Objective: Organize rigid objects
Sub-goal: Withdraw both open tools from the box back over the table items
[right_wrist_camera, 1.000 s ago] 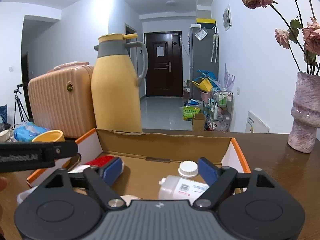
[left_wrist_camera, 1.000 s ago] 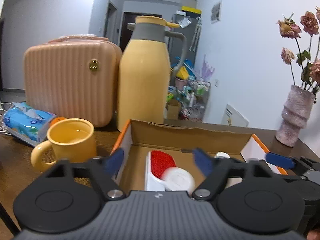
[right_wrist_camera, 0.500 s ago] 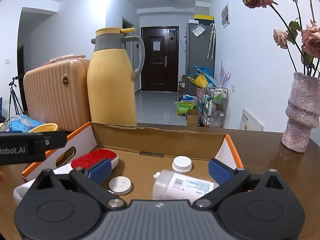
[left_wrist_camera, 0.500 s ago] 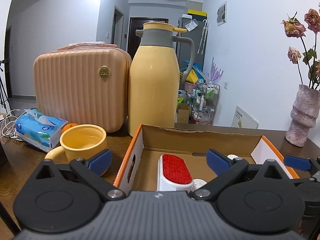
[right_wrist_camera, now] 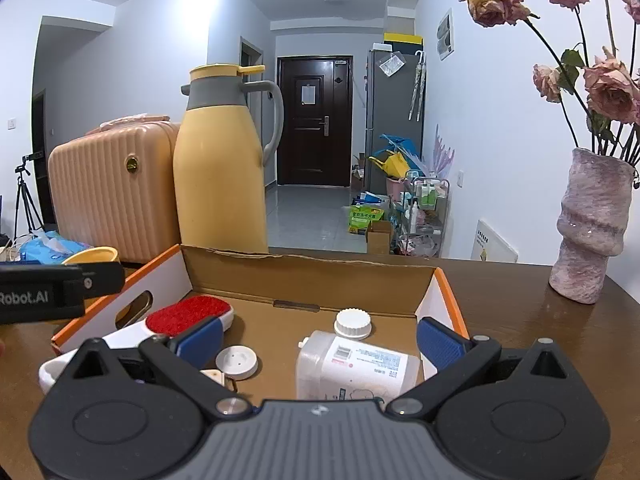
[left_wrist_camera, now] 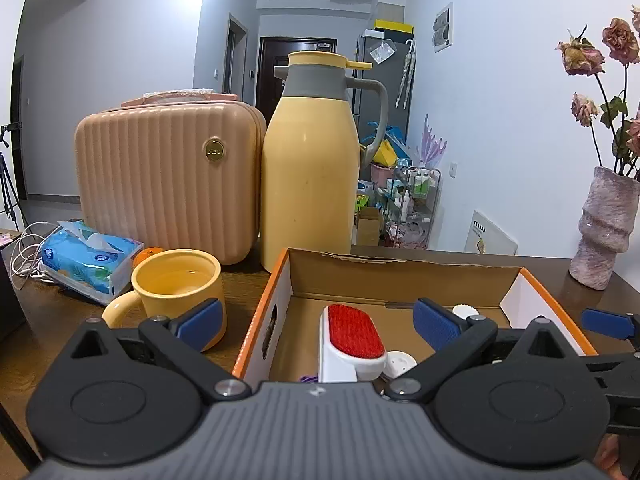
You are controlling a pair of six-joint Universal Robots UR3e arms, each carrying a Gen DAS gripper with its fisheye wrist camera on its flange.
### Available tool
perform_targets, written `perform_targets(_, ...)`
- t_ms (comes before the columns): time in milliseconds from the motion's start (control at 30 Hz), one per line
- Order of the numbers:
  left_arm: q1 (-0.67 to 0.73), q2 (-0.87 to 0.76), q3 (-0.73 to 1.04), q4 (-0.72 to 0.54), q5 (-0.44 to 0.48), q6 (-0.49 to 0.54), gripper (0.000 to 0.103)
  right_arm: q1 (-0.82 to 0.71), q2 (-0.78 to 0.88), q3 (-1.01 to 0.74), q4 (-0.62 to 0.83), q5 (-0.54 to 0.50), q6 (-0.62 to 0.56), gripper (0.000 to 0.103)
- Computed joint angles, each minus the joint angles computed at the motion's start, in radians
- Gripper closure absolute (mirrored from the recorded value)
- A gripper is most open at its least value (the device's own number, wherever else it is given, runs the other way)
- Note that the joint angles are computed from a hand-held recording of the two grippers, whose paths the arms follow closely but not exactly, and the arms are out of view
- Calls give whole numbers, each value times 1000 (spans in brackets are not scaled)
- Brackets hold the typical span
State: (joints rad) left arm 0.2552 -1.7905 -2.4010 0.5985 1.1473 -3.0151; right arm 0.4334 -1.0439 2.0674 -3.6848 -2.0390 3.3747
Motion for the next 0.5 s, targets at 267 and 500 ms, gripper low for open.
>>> perform_targets(267,50,69,-93,15,-51,27,0,33,-27,61,-35,-24,17,0)
perform_targets(500,113,139,-197,27,-116,75,0,74,-39,110,-66,-59,33,0)
